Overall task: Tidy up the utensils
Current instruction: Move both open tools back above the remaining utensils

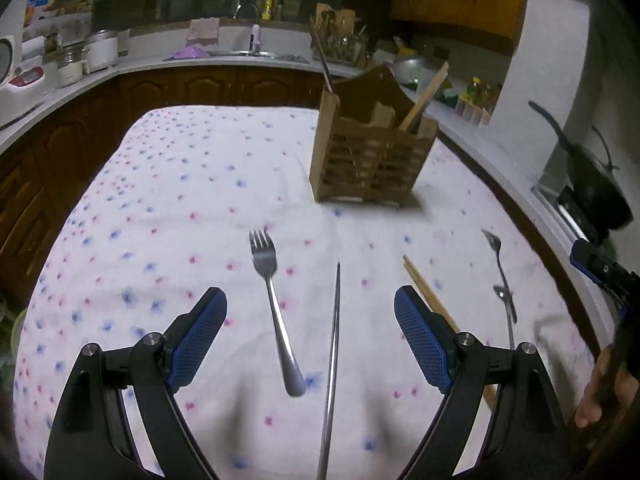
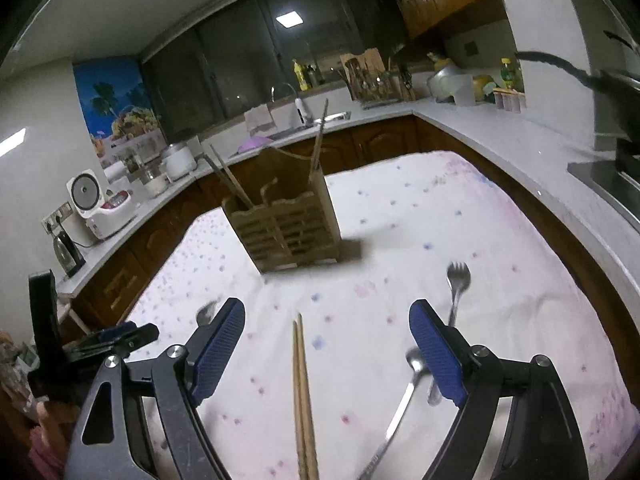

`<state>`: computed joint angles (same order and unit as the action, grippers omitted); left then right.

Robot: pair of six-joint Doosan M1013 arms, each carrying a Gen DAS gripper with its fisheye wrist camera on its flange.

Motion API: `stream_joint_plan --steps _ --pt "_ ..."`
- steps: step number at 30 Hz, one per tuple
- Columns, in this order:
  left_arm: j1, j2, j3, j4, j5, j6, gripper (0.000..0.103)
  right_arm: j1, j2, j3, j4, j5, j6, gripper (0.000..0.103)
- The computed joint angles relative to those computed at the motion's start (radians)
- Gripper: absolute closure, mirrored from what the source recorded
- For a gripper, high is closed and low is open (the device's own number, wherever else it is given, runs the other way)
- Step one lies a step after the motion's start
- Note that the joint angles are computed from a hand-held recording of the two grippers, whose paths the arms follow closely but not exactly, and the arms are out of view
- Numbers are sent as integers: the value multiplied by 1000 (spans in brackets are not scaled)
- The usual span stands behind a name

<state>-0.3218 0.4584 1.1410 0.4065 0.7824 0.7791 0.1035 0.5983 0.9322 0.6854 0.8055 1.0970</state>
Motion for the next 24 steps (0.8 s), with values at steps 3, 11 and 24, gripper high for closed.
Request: stream_joint_plan --steps 3,11,24 --pt "-3 2 3 -15 7 18 15 -1 -8 25 -37 -10 27 18" --pt "-2 24 -19 -38 50 54 15 3 10 22 -165 29 117 37" --pt "3 97 -120 -102 156 187 19 10 90 -84 -289 212 249 61"
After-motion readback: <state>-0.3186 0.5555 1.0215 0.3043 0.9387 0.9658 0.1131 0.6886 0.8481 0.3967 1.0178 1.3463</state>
